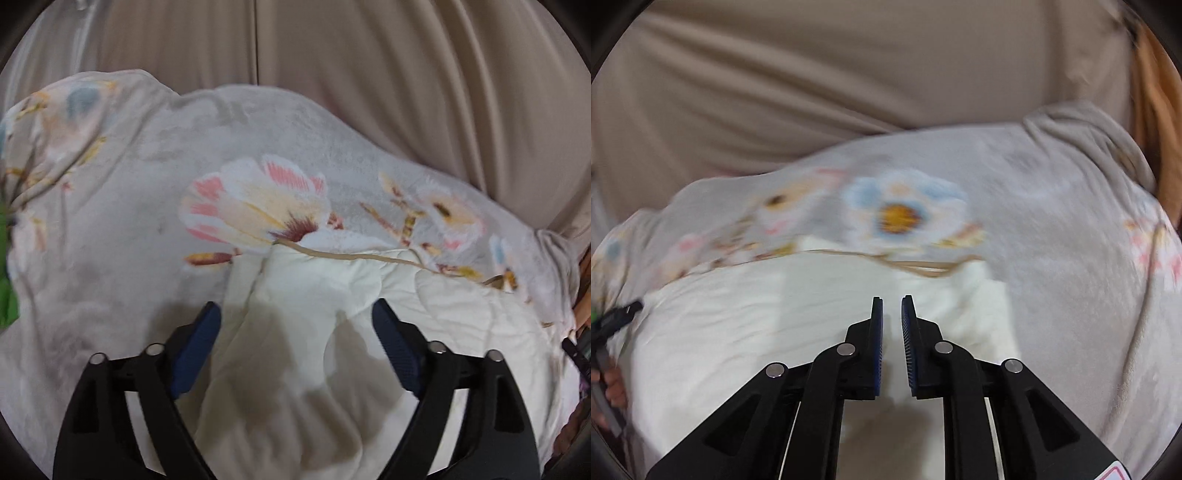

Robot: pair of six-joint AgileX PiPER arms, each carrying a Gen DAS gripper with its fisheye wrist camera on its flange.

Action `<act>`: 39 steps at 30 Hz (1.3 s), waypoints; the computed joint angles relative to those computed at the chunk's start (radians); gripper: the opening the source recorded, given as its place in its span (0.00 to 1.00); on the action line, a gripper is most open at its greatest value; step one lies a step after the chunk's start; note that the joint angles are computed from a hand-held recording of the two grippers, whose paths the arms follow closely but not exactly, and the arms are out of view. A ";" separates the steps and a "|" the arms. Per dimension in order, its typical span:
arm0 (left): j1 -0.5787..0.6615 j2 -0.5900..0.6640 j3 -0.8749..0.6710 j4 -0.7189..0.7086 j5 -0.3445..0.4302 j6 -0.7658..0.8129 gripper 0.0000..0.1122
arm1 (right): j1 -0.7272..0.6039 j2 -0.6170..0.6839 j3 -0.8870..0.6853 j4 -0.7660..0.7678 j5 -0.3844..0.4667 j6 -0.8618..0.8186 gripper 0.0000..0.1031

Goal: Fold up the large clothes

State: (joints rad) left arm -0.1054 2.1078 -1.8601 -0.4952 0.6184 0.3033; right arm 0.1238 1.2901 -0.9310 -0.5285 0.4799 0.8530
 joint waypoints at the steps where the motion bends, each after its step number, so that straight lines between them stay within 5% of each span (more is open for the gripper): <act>1: 0.016 -0.041 0.057 -0.031 0.000 0.033 0.79 | 0.054 0.005 -0.017 0.009 0.020 -0.016 0.14; 6: 0.096 -0.110 0.231 -0.116 0.046 0.029 0.81 | 0.201 0.110 -0.096 0.288 -0.012 -0.261 0.14; 10: 0.167 -0.089 0.330 -0.289 0.096 0.109 0.81 | 0.274 0.222 -0.164 0.253 -0.005 -0.214 0.14; 13: 0.153 -0.125 0.397 -0.329 0.038 0.177 0.81 | 0.260 0.280 -0.195 0.347 -0.002 -0.290 0.14; 17: 0.124 -0.111 0.363 -0.337 0.076 0.193 0.80 | 0.200 0.322 -0.166 0.596 -0.070 -0.516 0.12; 22: 0.100 -0.166 0.366 -0.365 0.067 0.253 0.22 | 0.150 0.331 -0.134 0.835 -0.108 -0.740 0.09; 30: 0.079 -0.365 0.407 -0.638 0.165 0.504 0.16 | 0.155 0.335 -0.118 0.845 -0.147 -0.757 0.08; 34: -0.027 -0.419 0.381 -0.650 0.175 0.542 0.15 | 0.141 0.302 -0.076 0.924 -0.173 -0.806 0.08; 39: -0.153 -0.425 0.322 -0.584 0.170 0.504 0.15 | 0.132 0.106 0.029 0.958 -0.100 -0.812 0.12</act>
